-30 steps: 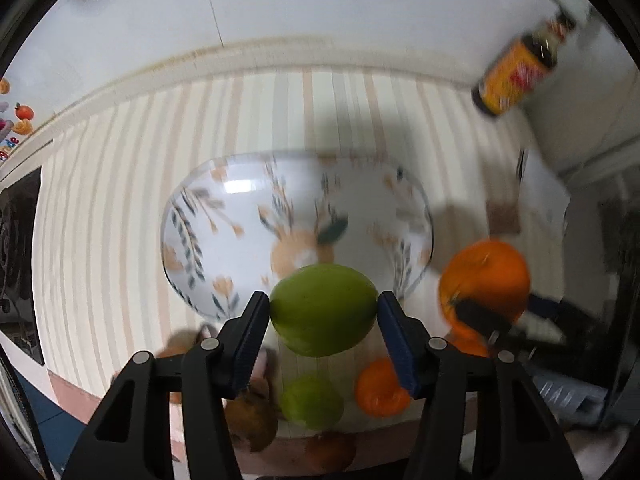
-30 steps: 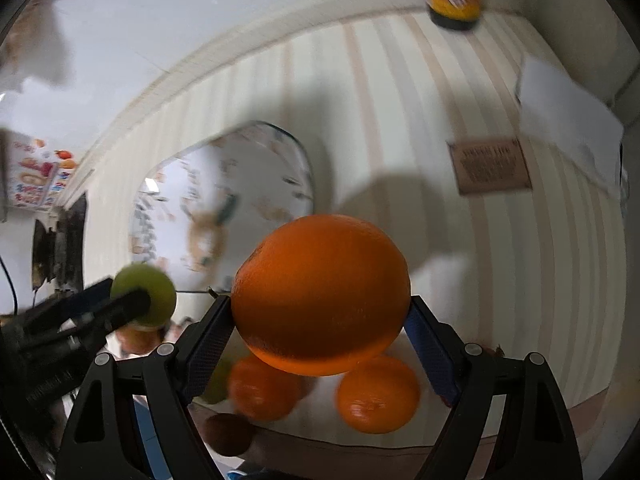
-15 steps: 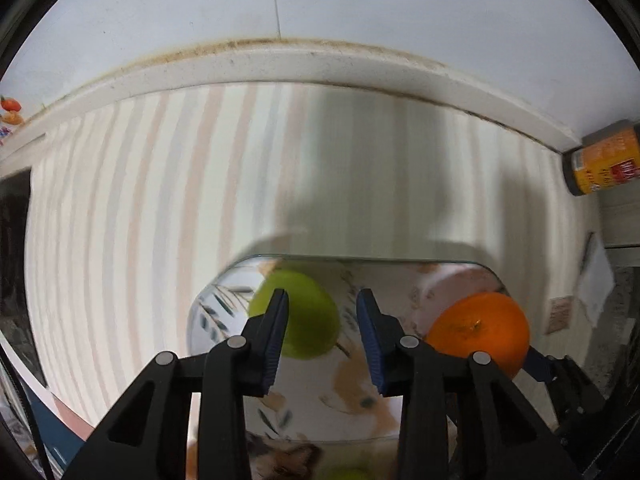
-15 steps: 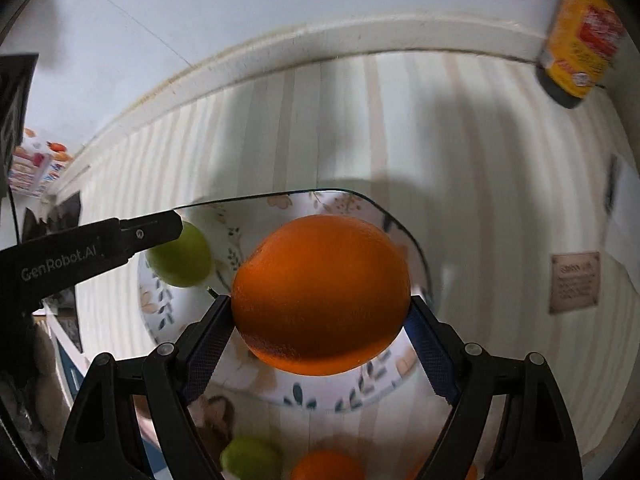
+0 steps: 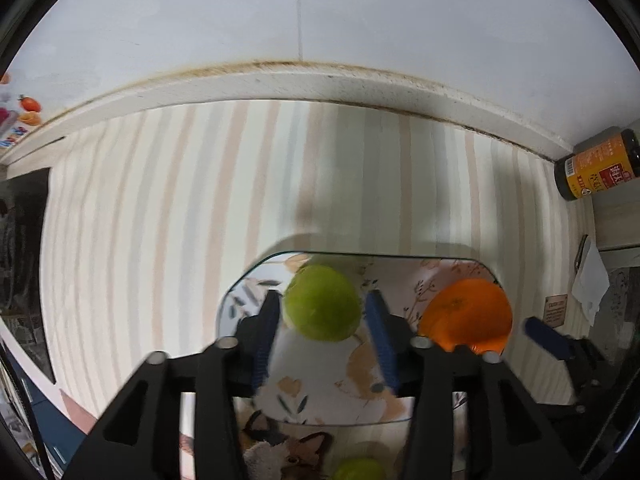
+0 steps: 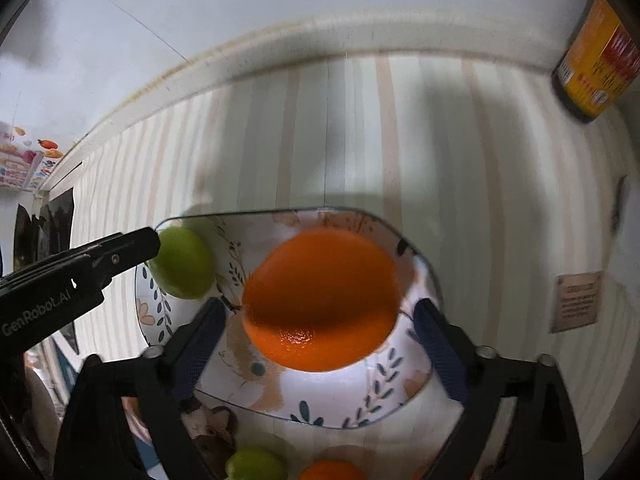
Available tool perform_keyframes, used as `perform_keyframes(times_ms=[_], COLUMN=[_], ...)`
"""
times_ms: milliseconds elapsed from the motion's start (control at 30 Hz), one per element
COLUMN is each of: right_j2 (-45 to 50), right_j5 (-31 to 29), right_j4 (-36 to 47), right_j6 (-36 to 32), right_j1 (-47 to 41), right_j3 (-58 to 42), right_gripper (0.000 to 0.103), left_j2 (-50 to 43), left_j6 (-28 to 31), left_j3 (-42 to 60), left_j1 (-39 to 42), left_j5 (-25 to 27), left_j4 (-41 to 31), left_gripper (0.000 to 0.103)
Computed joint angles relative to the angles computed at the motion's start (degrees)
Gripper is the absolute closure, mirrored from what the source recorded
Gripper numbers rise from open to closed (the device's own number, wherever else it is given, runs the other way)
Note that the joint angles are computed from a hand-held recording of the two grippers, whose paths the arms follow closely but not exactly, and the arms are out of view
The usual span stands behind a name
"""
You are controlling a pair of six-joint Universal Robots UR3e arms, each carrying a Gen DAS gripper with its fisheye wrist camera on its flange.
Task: Organize fruits
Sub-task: 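Carry both fruits onto the floral plate and open both tools, then grasp a brown apple with the left tool while the right tool grasps a tangerine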
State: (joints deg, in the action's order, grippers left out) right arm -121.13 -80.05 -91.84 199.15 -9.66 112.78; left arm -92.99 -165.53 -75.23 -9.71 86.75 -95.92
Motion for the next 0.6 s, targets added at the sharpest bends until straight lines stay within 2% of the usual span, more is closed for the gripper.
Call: perform_keyframes(times_ms=[33,67,133,367,533,600], right_j2=[0.0,0.4,-0.1,-2.3,-1.0,1.0], right_j5=[-1.4,-2.4,-3.8,-9.6,-15.8,-19.3], right_j4=[1.4,2.4,4.7,11.0,15.2,17.2], right_j6=[0.9,2.0,3.6,13.3,25.3,31.3], right_j1=[1.1,2.3,3.8,14.3,27.2,33.3], right_j3=[-1.4,-2.9,-4.7,-10.5,-17.4,-21.5], right_gripper=[0.004,0.004,0.004,0.004,0.004,0.004], left_j2=[0.9,2.5,6.9,18.6,27.4,31.2], left_j6=[0.2,0.9,2.4,7.5,13.2,17.8], left_j3=[-0.5,-1.6,-4.6,-8.6,-9.1,-8.1], left_j1=[0.3,1.1,2.7,8.7,15.4,20.2], left_j5=[0.3,0.3,0.2,-1.9,-4.9,-7.3], left_j4=[-0.2,-0.3,-0.4,-5.6,-11.8,-16.1], left_gripper=[0.039,0.026,0.019,0.017,0.017,0.017])
